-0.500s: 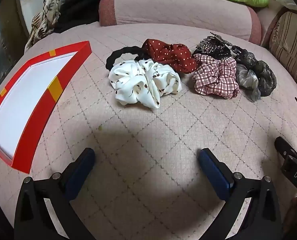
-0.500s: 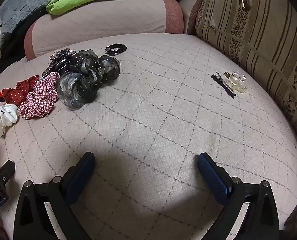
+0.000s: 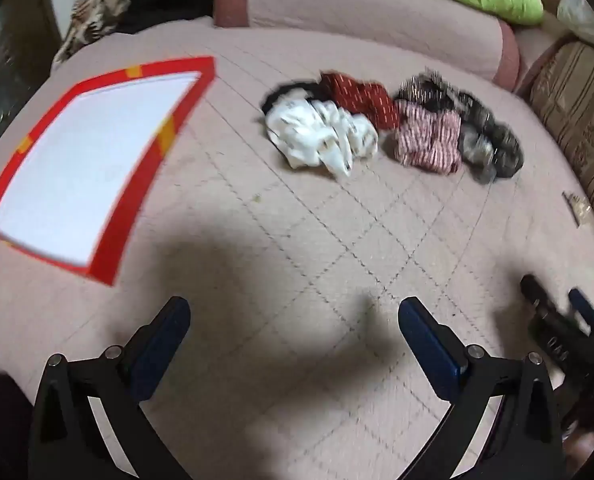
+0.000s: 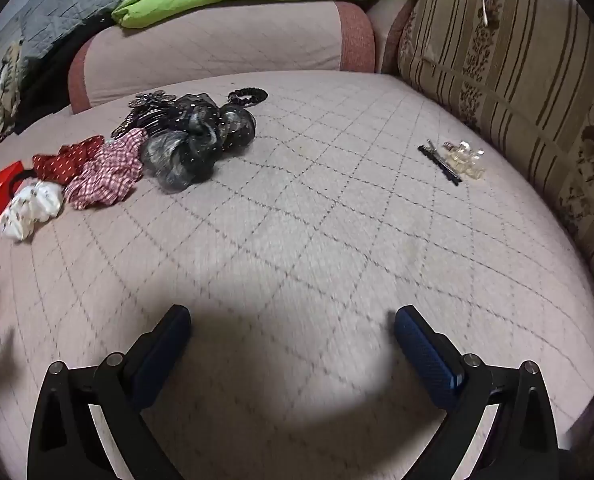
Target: Organize jewelry
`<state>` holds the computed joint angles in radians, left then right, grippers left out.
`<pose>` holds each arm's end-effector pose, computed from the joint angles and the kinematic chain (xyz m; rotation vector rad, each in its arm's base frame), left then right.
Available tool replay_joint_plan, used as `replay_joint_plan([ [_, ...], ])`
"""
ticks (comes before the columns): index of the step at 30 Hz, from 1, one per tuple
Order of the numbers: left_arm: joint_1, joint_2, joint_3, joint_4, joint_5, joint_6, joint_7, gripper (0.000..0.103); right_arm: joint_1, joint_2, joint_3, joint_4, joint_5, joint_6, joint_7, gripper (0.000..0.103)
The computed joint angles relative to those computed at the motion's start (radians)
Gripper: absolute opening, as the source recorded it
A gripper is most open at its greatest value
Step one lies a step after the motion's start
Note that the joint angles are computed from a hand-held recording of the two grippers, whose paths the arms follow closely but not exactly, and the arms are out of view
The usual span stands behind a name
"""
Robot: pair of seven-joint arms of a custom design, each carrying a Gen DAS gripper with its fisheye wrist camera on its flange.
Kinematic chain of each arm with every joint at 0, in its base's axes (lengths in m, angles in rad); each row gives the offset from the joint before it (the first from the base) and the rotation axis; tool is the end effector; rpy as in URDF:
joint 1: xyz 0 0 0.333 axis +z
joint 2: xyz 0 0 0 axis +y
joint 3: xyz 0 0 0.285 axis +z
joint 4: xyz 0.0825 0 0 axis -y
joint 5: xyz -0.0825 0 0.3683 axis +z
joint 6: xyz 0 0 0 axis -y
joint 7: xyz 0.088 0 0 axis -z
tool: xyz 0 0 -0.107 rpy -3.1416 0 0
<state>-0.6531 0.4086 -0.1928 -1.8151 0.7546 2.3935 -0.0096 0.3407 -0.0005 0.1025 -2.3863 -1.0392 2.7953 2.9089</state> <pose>0.4337 -0.4678 0.3187 -2.1501 1.6861 -0.5098 0.4360 0.2513 0.3278 -1.9005 1.8465 -0.6699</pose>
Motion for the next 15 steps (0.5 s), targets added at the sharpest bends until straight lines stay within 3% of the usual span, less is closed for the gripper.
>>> replay_joint_plan([
  [3,-0.008,-0.081,0.007,-0.073,0.041,0.016,-0.096,0.103,0.014,-0.062,0.023,-0.052,0.000,-0.041,0.028,0.103],
  [8,-0.009,-0.125,-0.023,-0.068,0.110,-0.114,-0.158,0.103,-0.010,-0.156,0.050,-0.113,0.047,-0.028,0.034,0.102],
  [15,-0.030,-0.171,-0.069,-0.061,0.255,-0.230,-0.203,0.103,-0.059,-0.261,0.113,-0.128,0.018,-0.007,0.055,0.103],
])
